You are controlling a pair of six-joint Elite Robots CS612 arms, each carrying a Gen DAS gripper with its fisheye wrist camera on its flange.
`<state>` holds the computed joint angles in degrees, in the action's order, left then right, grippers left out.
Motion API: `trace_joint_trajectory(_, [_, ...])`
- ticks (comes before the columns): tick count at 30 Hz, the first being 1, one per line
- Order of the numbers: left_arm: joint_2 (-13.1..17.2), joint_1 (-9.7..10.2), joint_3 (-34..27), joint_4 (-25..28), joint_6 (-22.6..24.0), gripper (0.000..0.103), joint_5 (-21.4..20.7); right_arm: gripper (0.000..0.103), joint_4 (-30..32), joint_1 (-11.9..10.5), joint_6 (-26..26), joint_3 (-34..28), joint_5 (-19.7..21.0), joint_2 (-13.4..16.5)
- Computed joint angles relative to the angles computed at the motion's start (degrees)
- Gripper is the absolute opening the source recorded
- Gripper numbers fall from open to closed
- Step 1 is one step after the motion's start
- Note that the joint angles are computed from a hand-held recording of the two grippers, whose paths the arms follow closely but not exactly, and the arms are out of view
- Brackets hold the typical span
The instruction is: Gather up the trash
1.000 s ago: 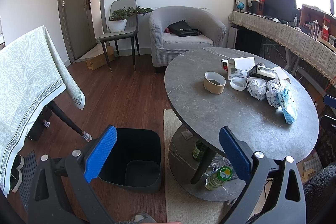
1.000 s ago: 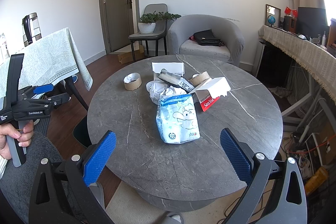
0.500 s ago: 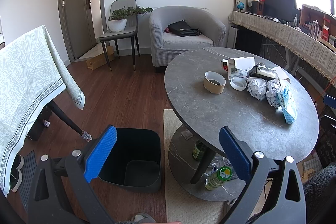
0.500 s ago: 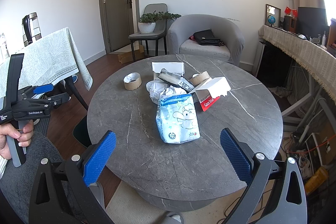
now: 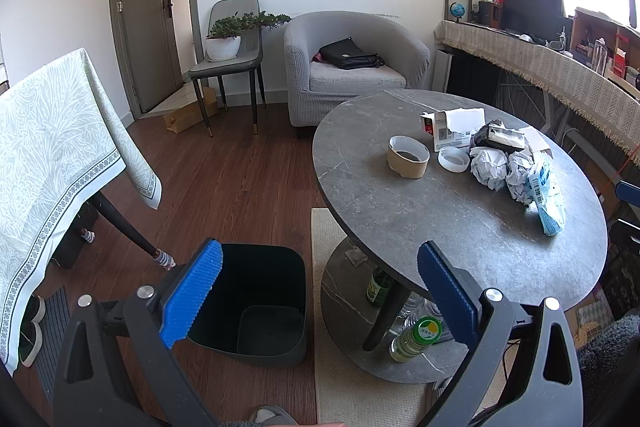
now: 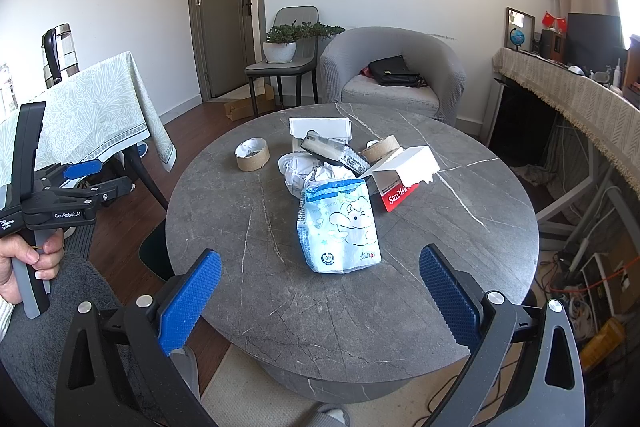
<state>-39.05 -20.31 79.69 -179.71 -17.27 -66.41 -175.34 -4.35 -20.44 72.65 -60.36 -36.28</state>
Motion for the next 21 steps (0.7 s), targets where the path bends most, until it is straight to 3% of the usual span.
trace_joint_trajectory(16, [-0.1, -0.18, 0.2, 0.1, 0.2, 0.1, 0.4, 0.1, 1.2, 0.3, -1.2, -0.3, -1.6, 0.0])
trace_joint_trajectory(21, [0.0, 0.18, 0.1, 0.0, -0.8, 0.1, -1.2, 0.1, 1.8, 0.3, -0.3, -0.5, -1.2, 0.1])
